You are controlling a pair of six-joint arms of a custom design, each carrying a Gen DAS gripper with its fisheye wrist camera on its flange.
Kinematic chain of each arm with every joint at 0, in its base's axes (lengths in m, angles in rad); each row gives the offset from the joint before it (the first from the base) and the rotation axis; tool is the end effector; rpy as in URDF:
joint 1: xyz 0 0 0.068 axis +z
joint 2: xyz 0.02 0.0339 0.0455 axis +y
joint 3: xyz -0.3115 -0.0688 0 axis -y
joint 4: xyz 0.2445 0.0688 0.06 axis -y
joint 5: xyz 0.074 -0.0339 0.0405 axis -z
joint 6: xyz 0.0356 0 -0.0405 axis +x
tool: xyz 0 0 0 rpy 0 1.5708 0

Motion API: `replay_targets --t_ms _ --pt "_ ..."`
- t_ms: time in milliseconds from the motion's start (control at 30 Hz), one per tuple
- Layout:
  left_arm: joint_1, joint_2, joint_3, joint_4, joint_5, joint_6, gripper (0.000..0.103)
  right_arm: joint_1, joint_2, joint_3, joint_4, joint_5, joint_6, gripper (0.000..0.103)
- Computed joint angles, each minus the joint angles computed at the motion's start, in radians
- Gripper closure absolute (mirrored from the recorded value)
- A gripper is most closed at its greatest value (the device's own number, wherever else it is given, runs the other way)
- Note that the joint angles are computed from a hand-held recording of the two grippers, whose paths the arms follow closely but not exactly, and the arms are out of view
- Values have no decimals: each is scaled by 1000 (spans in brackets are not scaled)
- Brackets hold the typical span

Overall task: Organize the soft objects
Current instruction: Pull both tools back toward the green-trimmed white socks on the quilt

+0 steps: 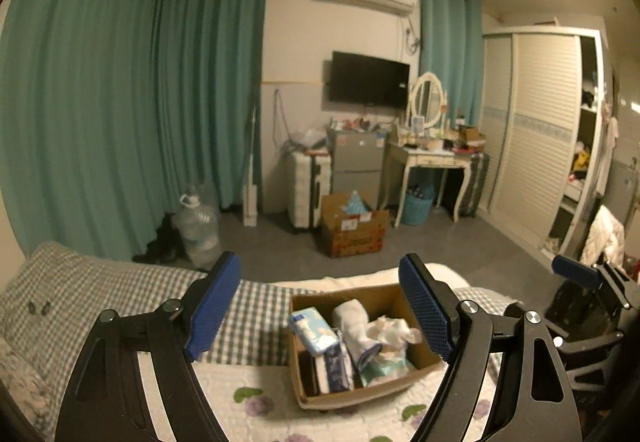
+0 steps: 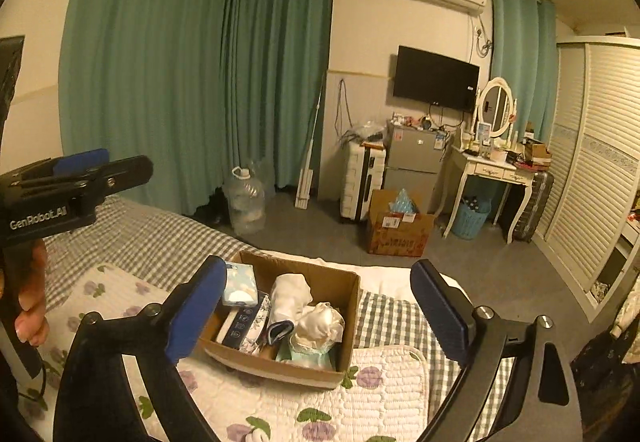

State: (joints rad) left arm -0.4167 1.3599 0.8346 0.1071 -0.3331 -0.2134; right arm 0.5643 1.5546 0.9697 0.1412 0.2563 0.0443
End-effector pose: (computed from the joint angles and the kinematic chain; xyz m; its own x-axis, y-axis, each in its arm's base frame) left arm 0.2743 -0.1087 0.3037 -0.3861 -0.0480 -0.9212 0.0281 0.9976 -0.0638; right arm 0.3005 0.1795 0.2934 -0.3767 -0.1877 -0.9071 -0.3075 0.9491 -0.0687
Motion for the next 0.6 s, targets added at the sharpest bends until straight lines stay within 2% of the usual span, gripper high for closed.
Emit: replay_targets --t_ms 133,233,367,600 --pt "-47 -66 -24 -41 -88 -21 21 20 -118 -68 -26 27 17 9" --pt "-86 -115 -59 -33 -134 -18 21 39 -199 -106 -55 54 26 9" --pt "-155 -148 -73 -51 -243 -27 21 62 -286 -133 -106 80 36 9" --pt "-256 -195 -109 -89 -351 -83 21 102 -425 -191 -171 118 50 9"
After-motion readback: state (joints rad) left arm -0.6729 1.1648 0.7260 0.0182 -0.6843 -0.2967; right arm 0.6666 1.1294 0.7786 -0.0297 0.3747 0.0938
